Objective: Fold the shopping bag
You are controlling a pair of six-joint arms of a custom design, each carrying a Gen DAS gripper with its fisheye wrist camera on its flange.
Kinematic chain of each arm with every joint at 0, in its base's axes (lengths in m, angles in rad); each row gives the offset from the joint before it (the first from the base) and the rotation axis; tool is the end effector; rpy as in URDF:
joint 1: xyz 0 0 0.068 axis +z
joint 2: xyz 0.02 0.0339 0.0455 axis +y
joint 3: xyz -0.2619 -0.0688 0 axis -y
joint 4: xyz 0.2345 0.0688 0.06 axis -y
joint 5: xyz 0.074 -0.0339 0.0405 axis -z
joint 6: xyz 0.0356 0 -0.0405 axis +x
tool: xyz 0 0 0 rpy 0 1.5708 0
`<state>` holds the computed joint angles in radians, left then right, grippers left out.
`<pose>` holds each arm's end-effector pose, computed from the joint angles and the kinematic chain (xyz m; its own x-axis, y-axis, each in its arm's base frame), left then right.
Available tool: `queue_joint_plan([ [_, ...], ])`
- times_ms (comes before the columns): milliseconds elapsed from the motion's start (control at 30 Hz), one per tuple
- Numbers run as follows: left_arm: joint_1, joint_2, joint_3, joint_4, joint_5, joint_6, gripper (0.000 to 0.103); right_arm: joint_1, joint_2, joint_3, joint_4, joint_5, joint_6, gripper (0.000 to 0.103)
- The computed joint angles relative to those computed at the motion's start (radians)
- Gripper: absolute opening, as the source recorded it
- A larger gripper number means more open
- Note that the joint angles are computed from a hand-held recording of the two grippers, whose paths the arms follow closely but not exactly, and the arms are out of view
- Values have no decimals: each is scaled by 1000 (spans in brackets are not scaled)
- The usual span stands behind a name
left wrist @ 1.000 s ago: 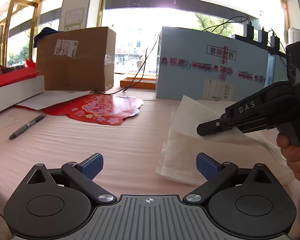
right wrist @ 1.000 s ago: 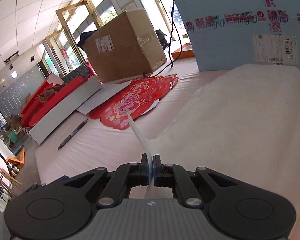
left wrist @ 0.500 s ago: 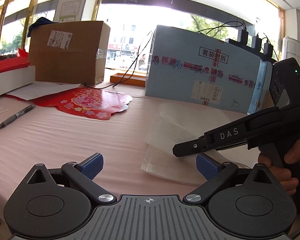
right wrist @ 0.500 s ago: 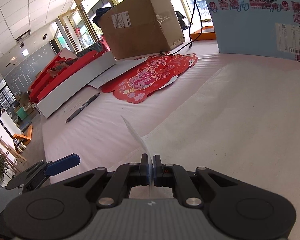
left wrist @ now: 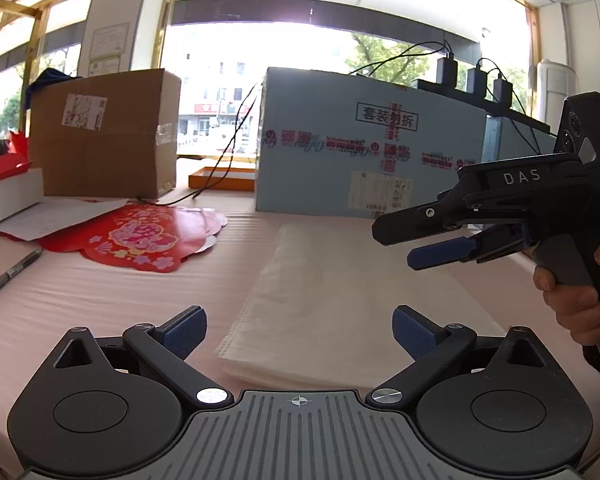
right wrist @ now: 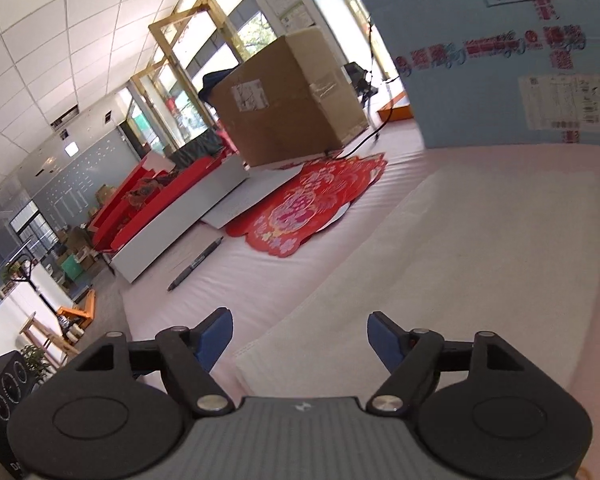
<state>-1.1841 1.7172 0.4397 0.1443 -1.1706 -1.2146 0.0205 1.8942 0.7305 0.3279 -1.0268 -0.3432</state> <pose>0.1136 -0.1920 0.0859 -0.3194 -0.1839 -0.9296 -0.2457 0.9635 -0.1063 0.3125 0.0369 0.1017 -0.5018 -0.1845 -0.8451 -0.7998 0.4711 0.3721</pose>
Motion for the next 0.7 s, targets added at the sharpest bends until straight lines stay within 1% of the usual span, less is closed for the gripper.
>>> queue_joint_plan([
  [67,47,41,3,229,45,216,100,-39,29,31,60,41,70,80],
  [100,72,71,22,313,80,308,100,-65,76,75,111,80,126,81],
  [167,113,121,67,384,142,422,101,-101,148,165,120,116,186,84],
  [200,138,153,107,395,182,475,101,-114,192,240,59,106,194,86],
  [233,157,178,149,365,219,497,100,-126,237,319,-6,95,201,86],
  [300,185,218,245,202,277,475,100,-148,331,487,-142,77,216,85],
  [333,192,242,295,107,299,455,100,-154,384,585,-241,54,221,83],
  [367,197,257,317,70,312,444,101,-156,422,648,-298,31,221,83],
  [400,199,256,312,75,318,436,101,-134,511,759,-353,4,270,82],
  [433,206,248,301,80,335,420,101,-131,554,831,-394,-17,292,79],
  [533,218,247,281,102,358,386,103,-118,674,1043,-512,-67,356,76],
  [567,219,249,278,108,359,384,103,-110,711,1114,-549,-74,376,76],
  [633,221,253,274,116,360,379,103,-94,804,1306,-666,-93,400,77],
  [700,221,256,274,120,358,376,103,-77,854,1411,-712,-103,421,78],
])
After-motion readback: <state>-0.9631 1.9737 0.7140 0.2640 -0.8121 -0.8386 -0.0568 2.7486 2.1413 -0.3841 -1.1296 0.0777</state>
